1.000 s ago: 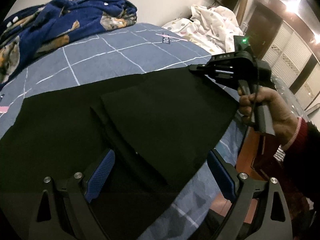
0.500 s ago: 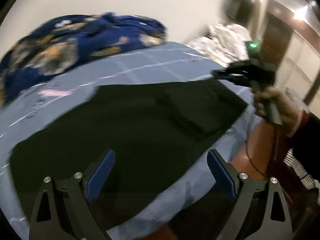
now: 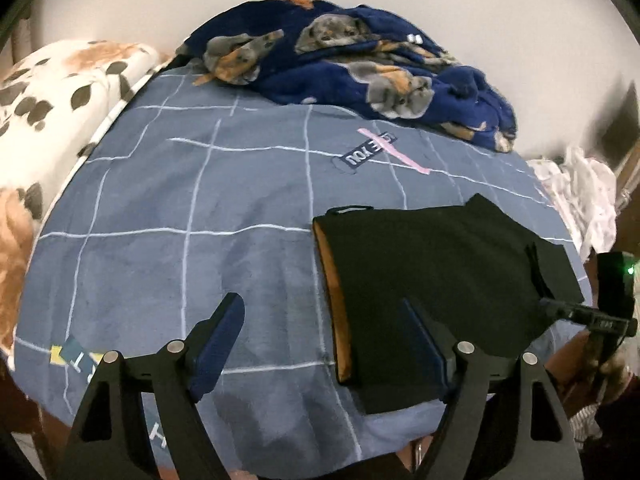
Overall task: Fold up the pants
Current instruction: 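Move the left gripper to the end of the black trousers and grasp it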
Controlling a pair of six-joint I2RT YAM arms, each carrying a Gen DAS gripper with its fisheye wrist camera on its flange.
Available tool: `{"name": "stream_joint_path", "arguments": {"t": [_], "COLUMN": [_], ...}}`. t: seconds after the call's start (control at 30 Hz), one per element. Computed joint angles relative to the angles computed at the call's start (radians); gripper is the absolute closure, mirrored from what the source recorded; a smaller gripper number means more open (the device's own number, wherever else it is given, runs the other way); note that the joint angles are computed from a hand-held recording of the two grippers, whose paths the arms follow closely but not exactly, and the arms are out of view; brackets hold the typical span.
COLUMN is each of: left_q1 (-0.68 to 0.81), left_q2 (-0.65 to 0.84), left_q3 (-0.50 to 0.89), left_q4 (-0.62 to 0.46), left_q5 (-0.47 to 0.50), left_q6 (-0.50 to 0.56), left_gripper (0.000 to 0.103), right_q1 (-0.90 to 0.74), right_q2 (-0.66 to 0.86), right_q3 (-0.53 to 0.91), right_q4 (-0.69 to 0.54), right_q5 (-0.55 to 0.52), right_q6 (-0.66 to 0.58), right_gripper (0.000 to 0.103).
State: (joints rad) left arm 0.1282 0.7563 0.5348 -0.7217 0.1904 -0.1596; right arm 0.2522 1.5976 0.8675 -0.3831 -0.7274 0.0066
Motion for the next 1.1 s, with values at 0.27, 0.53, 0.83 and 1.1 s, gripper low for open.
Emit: {"name": "stream_joint_path", "arguments": {"t": [0.27,0.53,0.83,1.1], "left_q1": [-0.195,-0.202,-0.101,-0.070], "left_q2": [0.244,0.436,0.450,0.526], "left_q3": [-0.019,-0.003,0.008,0.052], "left_q4": [0.213,0.346,0.345,0.367], "left_q5": [-0.049,-0.055,-0.007,0.071], "left_q6": [-0.027,-0.044,-0.070,-0.062], "left_gripper": [0.057,0.083,0.095,0.069], "right_q1": [0.091,0.095,0.092,0.091], "right_q2": [-0.043,-0.028,-0.012,0.005], "right_q3": [-0.086,-0.088,-0.095,-0.092], "right_q4": [0.058,0.078,0.101,0.105], "right_q5": [0.039,0.027,0.000,-0.008], "right_q6": [0.097,0.125,0.131,0.130], "right_gripper": [0.063,0.056,0.053,0.053]}}
